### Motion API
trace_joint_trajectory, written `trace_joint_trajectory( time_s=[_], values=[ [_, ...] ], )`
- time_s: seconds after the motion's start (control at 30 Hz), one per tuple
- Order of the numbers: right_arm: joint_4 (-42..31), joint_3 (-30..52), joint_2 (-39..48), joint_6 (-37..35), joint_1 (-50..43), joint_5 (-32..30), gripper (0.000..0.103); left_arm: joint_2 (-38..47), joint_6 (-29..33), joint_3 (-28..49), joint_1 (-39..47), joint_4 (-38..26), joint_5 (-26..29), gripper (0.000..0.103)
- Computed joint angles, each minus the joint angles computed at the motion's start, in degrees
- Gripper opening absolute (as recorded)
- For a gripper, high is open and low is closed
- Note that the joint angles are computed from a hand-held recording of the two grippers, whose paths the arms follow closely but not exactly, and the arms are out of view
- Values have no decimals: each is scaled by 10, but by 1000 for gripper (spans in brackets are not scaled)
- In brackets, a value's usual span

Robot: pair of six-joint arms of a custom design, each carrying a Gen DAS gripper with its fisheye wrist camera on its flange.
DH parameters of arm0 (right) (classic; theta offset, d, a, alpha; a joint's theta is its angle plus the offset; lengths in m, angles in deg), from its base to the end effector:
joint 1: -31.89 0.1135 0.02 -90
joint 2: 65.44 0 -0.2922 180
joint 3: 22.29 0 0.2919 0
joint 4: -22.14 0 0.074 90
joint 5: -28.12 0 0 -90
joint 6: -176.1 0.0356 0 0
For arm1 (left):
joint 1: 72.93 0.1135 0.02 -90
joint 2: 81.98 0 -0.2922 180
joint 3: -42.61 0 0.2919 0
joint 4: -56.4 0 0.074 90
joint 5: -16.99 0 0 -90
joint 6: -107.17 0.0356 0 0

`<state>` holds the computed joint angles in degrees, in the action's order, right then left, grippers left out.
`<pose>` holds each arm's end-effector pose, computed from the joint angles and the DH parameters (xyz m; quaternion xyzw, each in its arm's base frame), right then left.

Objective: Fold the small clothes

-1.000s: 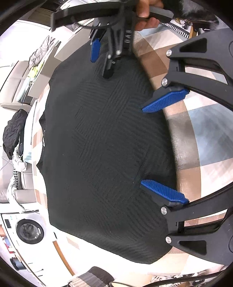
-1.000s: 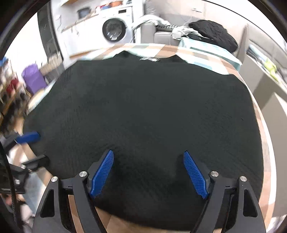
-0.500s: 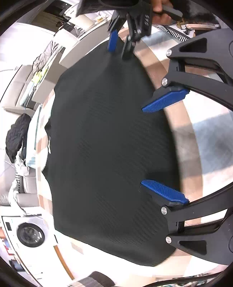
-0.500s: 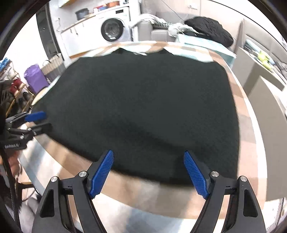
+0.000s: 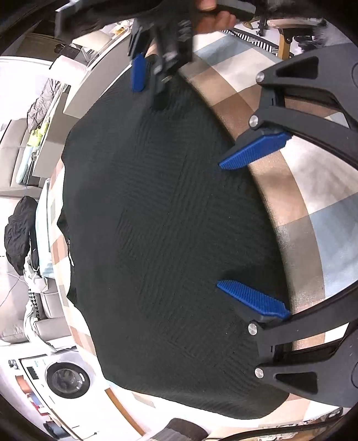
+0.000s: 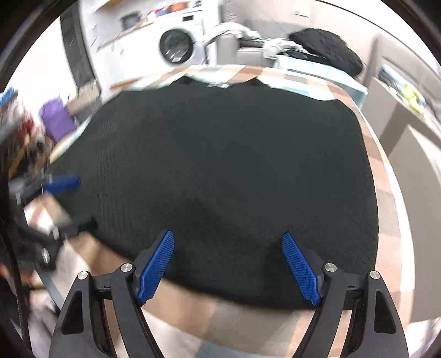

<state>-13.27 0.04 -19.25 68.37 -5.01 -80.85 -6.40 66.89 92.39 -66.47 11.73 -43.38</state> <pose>0.1187 -0.0746 0.1137 0.1153 0.9451 0.0213 0.3051 0.2455 0.0101 0.1705 0.3915 0.8697 -0.1451 0.2633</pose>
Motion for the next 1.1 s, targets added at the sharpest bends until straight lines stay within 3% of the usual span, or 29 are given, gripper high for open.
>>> trace_joint_trajectory(
  time_s=[0.17, 0.27, 0.53, 0.7, 0.87, 1.0, 1.1],
  values=[
    [143, 26, 134, 103, 84, 68, 76, -4, 3, -5, 3, 3, -4, 81],
    [177, 28, 164, 86, 120, 112, 76, 1, 9, -2, 12, -5, -1, 81],
    [81, 43, 138, -26, -47, -32, 77, 31, 21, 31, 35, -43, 20, 81],
    [77, 21, 109, -66, -59, -10, 76, 57, 2, 67, 73, -19, 32, 81],
    [40, 22, 82, -107, -72, -2, 76, 118, -32, 105, 112, 24, 5, 81],
    [26, 39, 88, -88, -103, -49, 77, 140, -3, 117, 139, 5, 11, 81],
    [65, 31, 120, -64, -80, -15, 76, 133, 12, 110, 150, 1, 8, 81]
  ],
)
